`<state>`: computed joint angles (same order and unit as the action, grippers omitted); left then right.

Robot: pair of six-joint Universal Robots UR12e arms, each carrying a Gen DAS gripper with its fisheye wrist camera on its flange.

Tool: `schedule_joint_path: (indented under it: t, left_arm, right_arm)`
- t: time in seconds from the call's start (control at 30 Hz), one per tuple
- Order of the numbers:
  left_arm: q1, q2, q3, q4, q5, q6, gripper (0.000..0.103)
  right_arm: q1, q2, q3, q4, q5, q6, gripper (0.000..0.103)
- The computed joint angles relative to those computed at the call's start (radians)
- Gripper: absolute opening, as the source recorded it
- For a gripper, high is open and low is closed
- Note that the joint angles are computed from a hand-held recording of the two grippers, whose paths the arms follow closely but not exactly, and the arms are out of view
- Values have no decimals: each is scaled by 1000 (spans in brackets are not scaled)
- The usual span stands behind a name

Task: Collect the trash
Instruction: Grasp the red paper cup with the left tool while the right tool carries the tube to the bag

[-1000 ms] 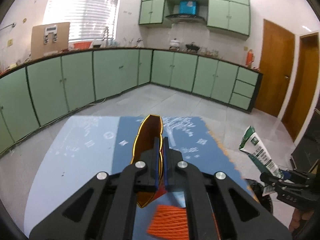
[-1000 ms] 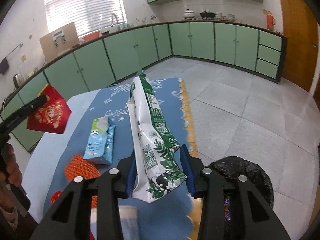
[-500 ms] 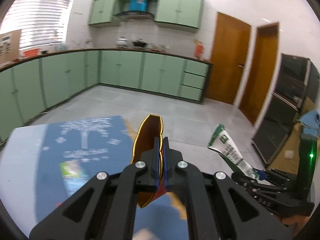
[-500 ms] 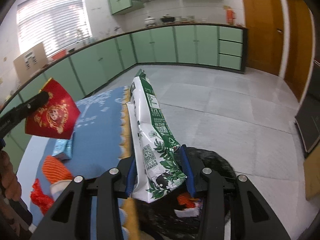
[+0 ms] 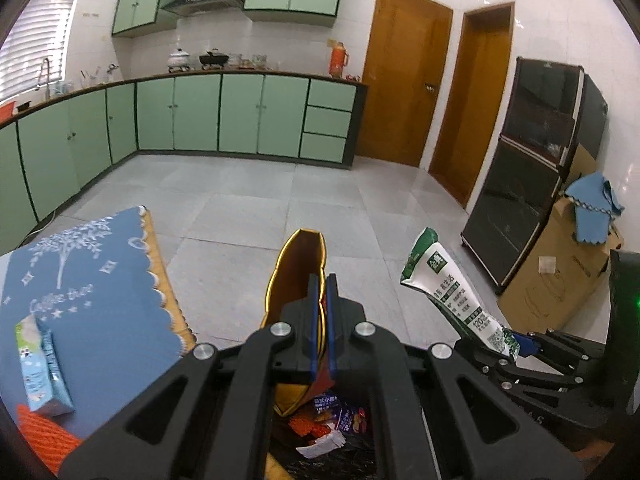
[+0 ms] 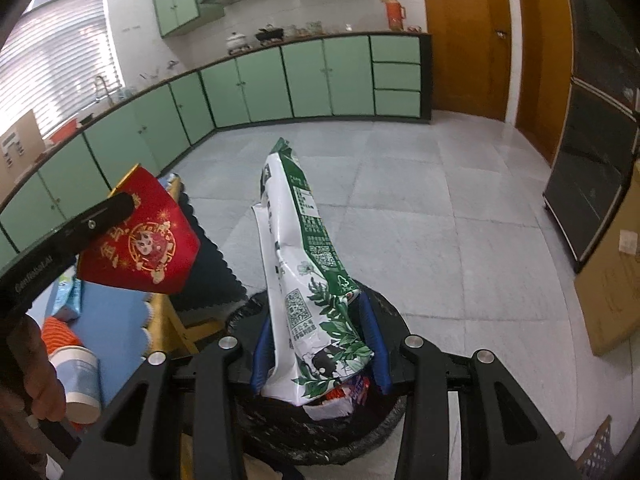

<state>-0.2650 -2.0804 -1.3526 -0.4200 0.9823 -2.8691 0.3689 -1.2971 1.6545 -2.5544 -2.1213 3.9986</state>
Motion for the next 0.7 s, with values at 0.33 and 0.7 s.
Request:
schedule_joint_path:
  t: [0.33,0.7]
  left_arm:
    - [-6,-21,27,-65,6,22,29]
    - [50,32,-23,32,14,-49,45]
  right_arm:
    - [-26,24,3,66,68,40,56]
    - [6,33,-30,-1,1,-17,84]
